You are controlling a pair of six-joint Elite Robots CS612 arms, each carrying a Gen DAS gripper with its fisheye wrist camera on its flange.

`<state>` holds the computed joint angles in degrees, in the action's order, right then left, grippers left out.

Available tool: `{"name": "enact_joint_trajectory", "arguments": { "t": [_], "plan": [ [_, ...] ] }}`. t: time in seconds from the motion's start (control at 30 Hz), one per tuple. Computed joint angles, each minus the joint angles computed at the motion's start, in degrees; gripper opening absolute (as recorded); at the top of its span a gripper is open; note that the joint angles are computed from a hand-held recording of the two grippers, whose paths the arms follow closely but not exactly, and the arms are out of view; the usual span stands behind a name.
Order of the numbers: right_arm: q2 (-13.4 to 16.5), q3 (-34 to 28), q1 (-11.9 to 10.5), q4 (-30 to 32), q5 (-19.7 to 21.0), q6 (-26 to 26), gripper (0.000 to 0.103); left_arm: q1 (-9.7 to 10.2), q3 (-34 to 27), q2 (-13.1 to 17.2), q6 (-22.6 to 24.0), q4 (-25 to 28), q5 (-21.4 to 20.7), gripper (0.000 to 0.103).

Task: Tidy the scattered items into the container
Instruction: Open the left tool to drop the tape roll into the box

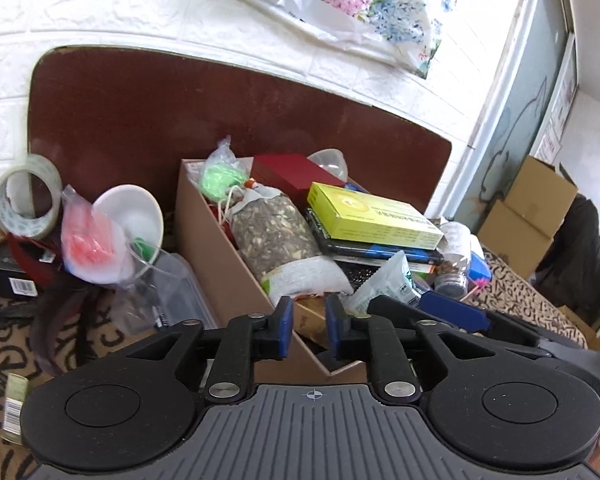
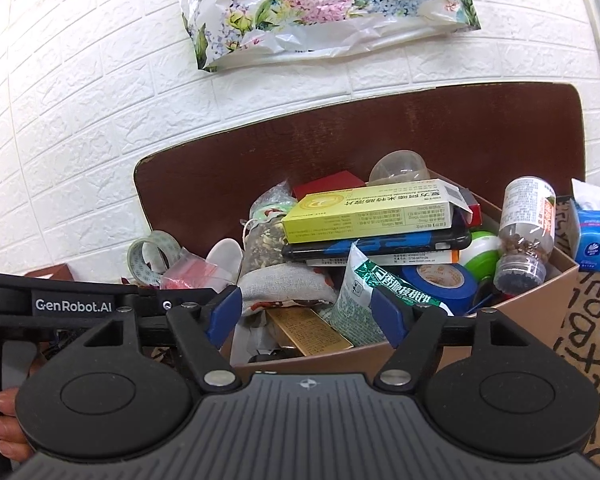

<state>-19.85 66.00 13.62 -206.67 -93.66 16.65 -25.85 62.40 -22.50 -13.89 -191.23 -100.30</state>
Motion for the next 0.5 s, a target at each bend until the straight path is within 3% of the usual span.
{"name": "enact_joint_trajectory", "arguments": {
  "t": [0.03,0.13,0.2,0.37,0.5],
  "plan": [
    [-0.06,0.12,-0.02,-0.04,0.13,0.12,0.076,-0.04,0.3,-0.13,-0.28,-0.2,0.56,0.042],
    [-0.26,0.62,-0.07,-0.56,0.22,0.84,0.08,-0.62,1.96,-0.78,-2.19,-1.59,5.95,0.071],
    [-0.38,0.96,-0.06,-1.18,0.24,1.26,0.091,-0.9,3.14,-1.08,-4.22,-3.37,9.53,0.09],
    [-0.67,1.73,0.26,-1.69,1.54,0.33,0.102,-0.42,6.25,-1.93,-7.43,-5.91,10.22,0.099],
    [-0.97,2.24,0.67,-0.03,4.14,-0.77,0.102,-0.39,10.02,-3.11,-10.34,-6.82,13.09,0.103]
  ]
}}
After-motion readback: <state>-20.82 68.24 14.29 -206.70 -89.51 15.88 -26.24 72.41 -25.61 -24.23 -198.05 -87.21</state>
